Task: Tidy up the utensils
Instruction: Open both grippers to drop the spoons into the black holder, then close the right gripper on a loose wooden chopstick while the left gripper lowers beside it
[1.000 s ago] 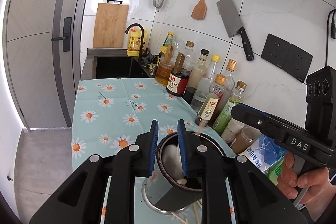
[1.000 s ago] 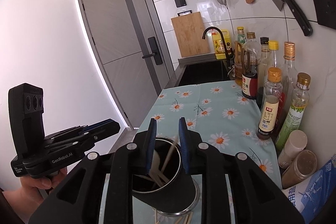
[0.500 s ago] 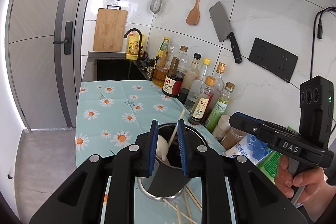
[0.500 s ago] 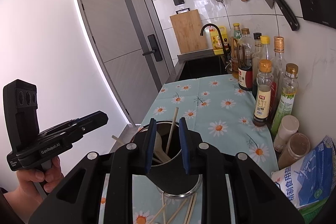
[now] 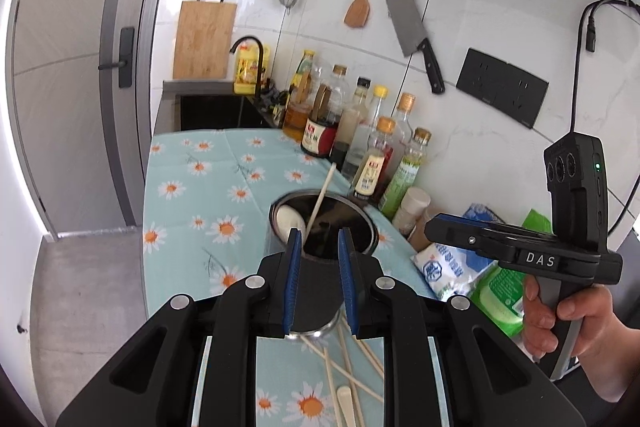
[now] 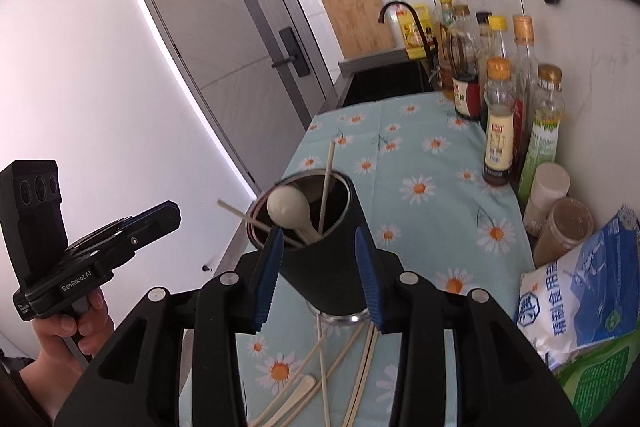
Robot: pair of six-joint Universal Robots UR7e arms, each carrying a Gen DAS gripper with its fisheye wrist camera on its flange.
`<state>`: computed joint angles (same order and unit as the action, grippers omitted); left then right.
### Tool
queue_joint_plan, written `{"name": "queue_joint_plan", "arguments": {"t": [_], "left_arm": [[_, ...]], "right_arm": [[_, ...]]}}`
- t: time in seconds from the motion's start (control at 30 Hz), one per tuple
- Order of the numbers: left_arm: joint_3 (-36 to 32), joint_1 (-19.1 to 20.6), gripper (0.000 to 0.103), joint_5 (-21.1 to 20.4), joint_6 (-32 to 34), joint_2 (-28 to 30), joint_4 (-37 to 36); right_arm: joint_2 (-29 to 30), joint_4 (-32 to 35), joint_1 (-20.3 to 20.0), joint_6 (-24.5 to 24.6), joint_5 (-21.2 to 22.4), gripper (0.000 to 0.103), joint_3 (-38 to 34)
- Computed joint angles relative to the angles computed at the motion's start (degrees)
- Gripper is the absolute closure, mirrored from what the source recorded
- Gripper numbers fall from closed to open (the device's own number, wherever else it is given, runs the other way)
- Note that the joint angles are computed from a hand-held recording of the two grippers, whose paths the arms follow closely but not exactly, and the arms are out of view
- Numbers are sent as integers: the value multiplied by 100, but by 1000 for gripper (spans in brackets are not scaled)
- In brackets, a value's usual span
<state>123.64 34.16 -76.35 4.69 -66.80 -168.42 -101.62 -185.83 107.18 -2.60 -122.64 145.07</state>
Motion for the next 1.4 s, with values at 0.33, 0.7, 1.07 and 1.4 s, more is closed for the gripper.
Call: {"name": "queue_joint_plan", "arguments": {"t": [0.33,0.7,1.07,1.4], "left_arm": [[247,48,85,253,-287,-111,617],[483,139,85,154,-469,-80,888],[600,201,85,48,-551,44,1019],[613,393,85,-68,-617,223,1352]], "right_arm": [[-413,692,-463,389,239,65,345],[-536,1175,-777,615,343,64,498],[-434,1396,-1023,836,520,65,648],[-360,2165,-1555,1311,898,65,537]]}}
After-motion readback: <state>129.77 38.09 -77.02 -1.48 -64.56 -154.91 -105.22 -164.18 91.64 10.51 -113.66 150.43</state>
